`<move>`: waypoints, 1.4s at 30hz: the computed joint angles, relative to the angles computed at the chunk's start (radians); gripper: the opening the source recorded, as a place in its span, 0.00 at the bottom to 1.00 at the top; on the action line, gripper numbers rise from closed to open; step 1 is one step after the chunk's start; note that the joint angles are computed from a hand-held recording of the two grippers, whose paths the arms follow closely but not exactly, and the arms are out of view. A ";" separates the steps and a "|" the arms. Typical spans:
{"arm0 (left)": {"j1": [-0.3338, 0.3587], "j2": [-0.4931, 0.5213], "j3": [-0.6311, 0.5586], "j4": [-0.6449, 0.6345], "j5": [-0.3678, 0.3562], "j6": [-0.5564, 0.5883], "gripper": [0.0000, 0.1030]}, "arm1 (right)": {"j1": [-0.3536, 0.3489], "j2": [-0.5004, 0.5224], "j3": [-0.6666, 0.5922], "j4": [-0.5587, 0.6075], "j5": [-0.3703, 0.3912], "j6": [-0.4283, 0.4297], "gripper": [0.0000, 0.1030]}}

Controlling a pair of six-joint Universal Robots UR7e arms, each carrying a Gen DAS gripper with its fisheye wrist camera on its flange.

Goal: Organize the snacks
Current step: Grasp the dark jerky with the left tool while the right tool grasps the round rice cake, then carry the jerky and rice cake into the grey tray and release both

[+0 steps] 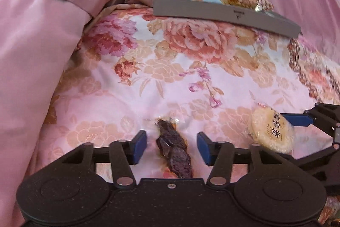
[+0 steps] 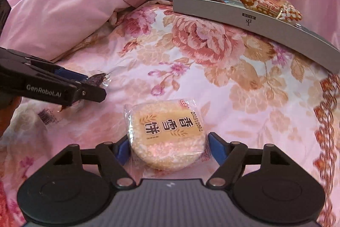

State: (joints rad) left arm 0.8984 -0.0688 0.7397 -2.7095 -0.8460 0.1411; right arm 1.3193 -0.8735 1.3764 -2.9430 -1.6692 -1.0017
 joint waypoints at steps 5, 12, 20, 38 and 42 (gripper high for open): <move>-0.005 -0.007 0.025 0.001 0.013 0.004 0.67 | -0.002 -0.015 0.073 -0.102 -0.003 0.004 0.81; -0.006 -0.015 0.036 0.020 0.021 -0.015 0.69 | -0.004 -0.018 0.074 -0.106 -0.014 0.080 0.86; -0.006 -0.022 0.030 0.061 0.055 -0.078 0.48 | 0.006 0.000 0.043 -0.079 -0.010 0.071 0.81; -0.003 -0.036 0.048 0.049 -0.005 -0.104 0.47 | -0.011 -0.019 0.114 -0.169 0.047 0.045 0.72; -0.001 -0.043 0.065 0.026 -0.040 -0.098 0.47 | -0.010 -0.019 0.119 -0.182 0.045 0.043 0.72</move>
State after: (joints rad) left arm 0.8971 -0.1113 0.8043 -2.6838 -0.8859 0.0435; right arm 1.3092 -0.8924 1.4959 -3.1247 -1.6246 -0.9591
